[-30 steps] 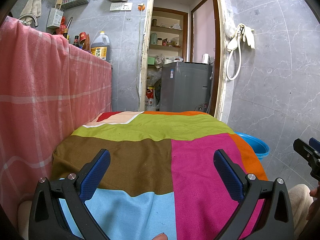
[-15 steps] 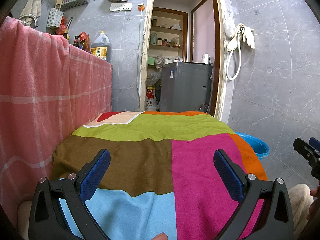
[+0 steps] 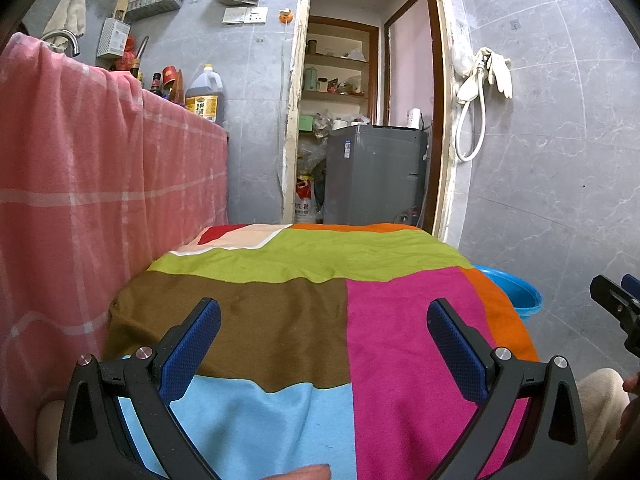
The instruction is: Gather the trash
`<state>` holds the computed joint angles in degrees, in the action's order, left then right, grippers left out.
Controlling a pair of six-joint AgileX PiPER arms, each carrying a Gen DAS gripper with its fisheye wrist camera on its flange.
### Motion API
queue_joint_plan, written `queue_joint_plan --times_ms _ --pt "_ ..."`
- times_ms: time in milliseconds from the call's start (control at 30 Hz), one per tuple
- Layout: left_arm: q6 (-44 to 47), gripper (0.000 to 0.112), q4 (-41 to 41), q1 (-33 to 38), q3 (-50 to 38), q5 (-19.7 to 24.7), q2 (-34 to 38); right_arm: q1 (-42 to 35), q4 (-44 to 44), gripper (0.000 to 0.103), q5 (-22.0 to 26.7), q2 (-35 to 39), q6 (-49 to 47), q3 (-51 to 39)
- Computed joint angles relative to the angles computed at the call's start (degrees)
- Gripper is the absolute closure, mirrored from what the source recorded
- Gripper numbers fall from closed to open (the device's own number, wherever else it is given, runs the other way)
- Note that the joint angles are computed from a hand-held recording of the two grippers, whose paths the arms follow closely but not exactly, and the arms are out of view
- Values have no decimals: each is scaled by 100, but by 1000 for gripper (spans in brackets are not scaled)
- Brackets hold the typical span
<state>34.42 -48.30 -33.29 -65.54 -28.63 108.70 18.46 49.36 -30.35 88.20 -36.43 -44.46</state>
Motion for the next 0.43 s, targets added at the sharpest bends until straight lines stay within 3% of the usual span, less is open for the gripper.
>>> queue_joint_plan --times_ms 433 --pt "24 11 -5 16 -34 -34 47 30 82 0 -9 6 -62 -18"
